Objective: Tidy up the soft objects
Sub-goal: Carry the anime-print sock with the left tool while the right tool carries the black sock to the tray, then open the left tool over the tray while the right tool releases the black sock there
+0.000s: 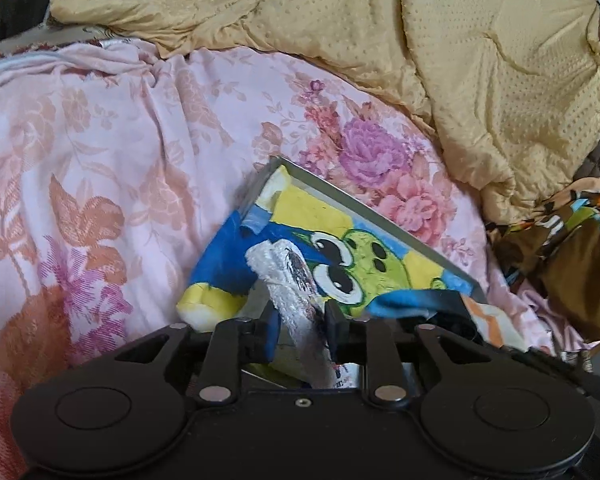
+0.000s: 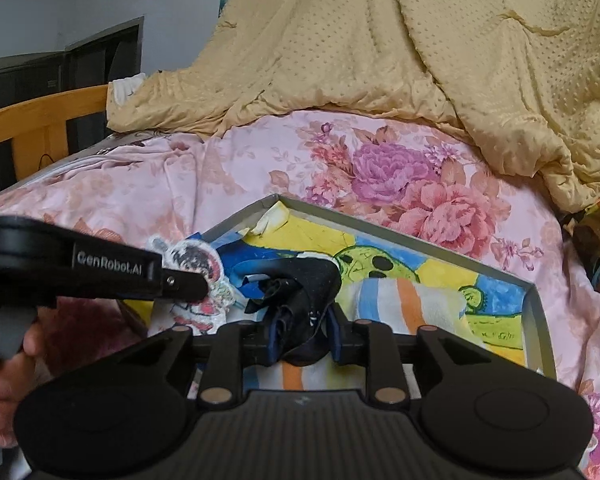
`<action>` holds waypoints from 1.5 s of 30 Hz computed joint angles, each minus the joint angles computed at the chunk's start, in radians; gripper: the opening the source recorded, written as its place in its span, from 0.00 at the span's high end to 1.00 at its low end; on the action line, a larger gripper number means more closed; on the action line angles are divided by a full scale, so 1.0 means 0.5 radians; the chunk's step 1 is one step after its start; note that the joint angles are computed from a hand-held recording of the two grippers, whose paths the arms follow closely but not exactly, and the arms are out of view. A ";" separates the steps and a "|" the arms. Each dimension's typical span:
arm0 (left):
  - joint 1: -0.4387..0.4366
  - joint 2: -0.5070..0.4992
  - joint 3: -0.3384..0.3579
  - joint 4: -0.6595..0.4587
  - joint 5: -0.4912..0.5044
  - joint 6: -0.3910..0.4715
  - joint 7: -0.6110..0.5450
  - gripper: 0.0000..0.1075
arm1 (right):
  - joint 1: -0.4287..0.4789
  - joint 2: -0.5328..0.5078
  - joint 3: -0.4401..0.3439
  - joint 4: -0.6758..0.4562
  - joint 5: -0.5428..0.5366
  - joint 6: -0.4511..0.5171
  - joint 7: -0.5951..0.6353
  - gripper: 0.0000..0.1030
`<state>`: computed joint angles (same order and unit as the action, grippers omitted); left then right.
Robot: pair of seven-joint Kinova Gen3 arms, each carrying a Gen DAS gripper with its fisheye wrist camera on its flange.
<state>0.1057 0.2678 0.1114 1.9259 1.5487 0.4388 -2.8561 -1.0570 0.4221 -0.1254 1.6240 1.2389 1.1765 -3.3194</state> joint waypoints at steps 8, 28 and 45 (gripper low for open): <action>0.021 -0.038 -0.002 0.023 0.009 -0.090 0.003 0.51 | -0.029 0.015 0.008 -0.023 0.000 0.138 0.022 0.36; -0.003 -0.267 0.095 0.051 -0.627 -0.249 0.745 0.17 | -0.047 -0.117 -0.066 0.041 0.007 0.183 -0.012 0.03; 0.193 -0.674 -0.029 0.288 -0.958 -0.446 1.029 0.07 | -0.178 -0.259 -0.233 0.206 0.135 0.447 -0.274 0.00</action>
<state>0.2023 -0.0690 0.0967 2.0698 1.0698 0.2160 -2.3417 -1.1462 0.2928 -0.2417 1.7268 1.3063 1.4002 -3.4563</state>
